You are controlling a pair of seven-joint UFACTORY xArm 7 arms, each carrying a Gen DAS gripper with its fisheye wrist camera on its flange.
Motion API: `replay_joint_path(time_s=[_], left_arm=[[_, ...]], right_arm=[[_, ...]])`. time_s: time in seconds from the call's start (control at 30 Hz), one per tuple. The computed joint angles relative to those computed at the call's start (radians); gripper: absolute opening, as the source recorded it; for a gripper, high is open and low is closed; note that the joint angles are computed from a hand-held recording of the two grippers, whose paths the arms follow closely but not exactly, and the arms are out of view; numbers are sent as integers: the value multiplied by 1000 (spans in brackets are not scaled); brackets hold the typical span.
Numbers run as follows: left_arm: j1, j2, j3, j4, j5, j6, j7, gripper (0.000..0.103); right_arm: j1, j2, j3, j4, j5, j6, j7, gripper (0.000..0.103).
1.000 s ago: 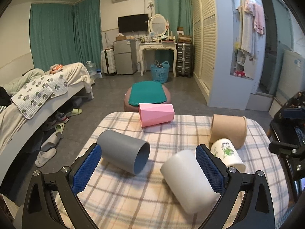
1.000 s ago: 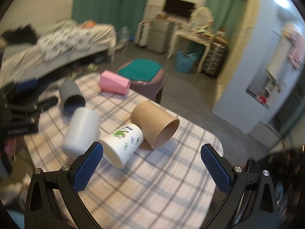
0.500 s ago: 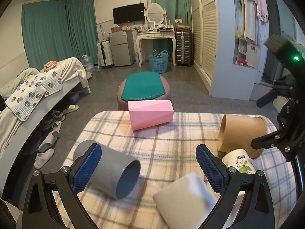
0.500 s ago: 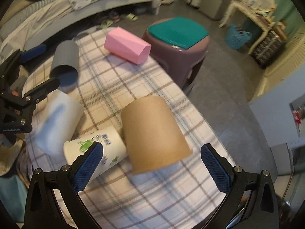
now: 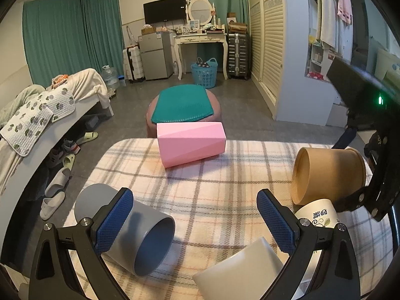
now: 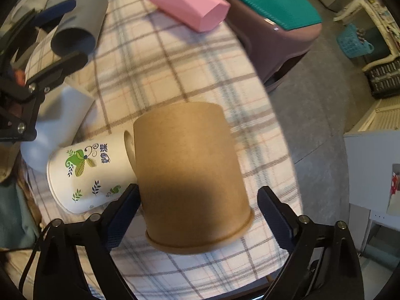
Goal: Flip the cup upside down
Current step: 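Close the right gripper around the body of the brown cup, then lift the brown cup with the right gripper toward the left gripper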
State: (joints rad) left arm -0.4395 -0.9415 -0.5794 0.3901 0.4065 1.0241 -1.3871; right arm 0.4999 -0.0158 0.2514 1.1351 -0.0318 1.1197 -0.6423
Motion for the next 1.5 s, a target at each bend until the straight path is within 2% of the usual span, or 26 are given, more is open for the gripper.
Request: replay_joint_path(time_s=[0.2, 0.4, 0.53, 0.73, 0.93, 1.03, 1.13, 1.27, 1.5], left_arm=[[-3, -4, 0, -2, -1, 4, -4, 102], [-23, -37, -11, -3, -11, 25, -13, 102], [-50, -71, -25, 9, -31, 53, -18, 102], [-87, -110, -55, 30, -67, 71, -23, 102], [-147, -136, -93, 27, -113, 60, -37, 102], [-182, -150, -105, 25, -136, 65, -43, 102], [-206, -162, -113, 20, -150, 69, -46, 102], [-237, -180, -116, 10, -168, 92, -46, 102], [-263, -188, -119, 12, -189, 138, -39, 102]], right_arm=[[3, -6, 0, -38, -10, -25, 30, 84], [-13, -137, -8, -139, 26, -58, 105, 82], [-33, -288, -12, -264, 78, -77, 289, 82], [-23, -570, -44, -472, 213, -62, 440, 82], [28, -915, -45, -693, 386, -24, 675, 82], [70, -988, -2, -731, 425, -15, 785, 82], [100, -1009, 35, -746, 437, 0, 890, 82], [127, -983, 81, -774, 432, -69, 1002, 84], [155, -938, 60, -774, 372, -121, 1097, 88]])
